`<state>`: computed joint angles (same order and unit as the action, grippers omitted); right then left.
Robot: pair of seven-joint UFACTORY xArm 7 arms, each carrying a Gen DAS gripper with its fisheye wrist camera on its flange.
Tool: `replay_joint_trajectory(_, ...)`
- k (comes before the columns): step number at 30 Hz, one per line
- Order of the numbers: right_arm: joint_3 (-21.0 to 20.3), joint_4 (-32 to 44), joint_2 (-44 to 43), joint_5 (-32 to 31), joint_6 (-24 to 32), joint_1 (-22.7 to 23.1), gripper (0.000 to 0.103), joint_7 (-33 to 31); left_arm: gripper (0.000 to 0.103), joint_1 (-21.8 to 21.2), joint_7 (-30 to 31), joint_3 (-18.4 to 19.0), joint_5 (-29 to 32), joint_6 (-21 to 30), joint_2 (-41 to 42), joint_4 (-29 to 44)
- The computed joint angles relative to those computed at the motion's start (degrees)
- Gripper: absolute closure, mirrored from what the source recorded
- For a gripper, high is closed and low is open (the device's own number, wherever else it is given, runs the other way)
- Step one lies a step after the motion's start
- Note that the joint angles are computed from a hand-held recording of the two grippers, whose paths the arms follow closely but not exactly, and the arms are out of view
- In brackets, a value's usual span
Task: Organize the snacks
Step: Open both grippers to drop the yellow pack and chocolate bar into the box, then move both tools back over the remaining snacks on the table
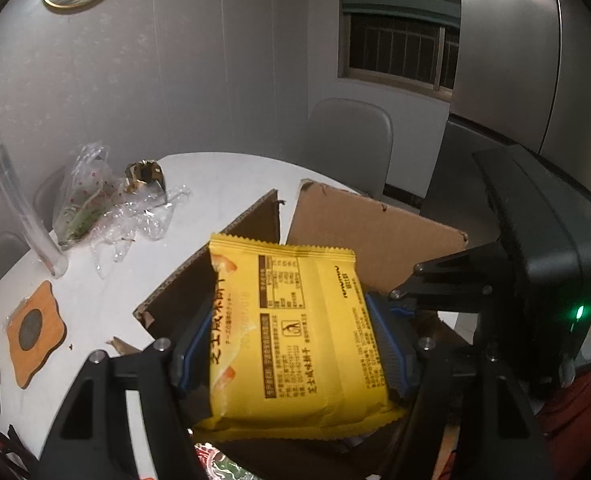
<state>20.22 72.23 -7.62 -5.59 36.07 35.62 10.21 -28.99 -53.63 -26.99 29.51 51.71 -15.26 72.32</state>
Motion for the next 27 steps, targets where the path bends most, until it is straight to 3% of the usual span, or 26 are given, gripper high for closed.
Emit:
replay_joint_trajectory(5, 0.1, 2.0, 2.1, -1.4, 2.6, 0.2, 0.086, 0.3, 0.034, -0.3, 0.2, 0.3, 0.2, 1.2, 0.6, 0.1)
replay_joint_trajectory(8, -0.2, 2.3, 2.2, -0.2, 3.7, 0.5, 0.082, -0.6, 0.02, -0.1, -0.1, 0.4, 0.8, 0.9, 0.1, -0.5)
replay_joint_trajectory(14, 0.3, 0.5, 0.5, -2.3, 2.4, 1.0, 0.058, 0.3, 0.015, 0.1, -0.6, -0.1, 0.9, 0.4, -1.6, -1.3)
replay_joint_trajectory(17, 0.4, -0.5, -1.3, -2.3, 2.2, 0.7, 0.056, 0.7, 0.004, 0.9, -2.3, -1.3, 2.2, 0.8, -3.2, -2.0)
replay_joint_trajectory(27, 1.8, -4.2, -7.6, -1.0, 0.4, -0.2, 0.056, 3.9, 0.003, 3.8, -4.9, -5.4, 1.5, 2.0, -12.7, -5.9)
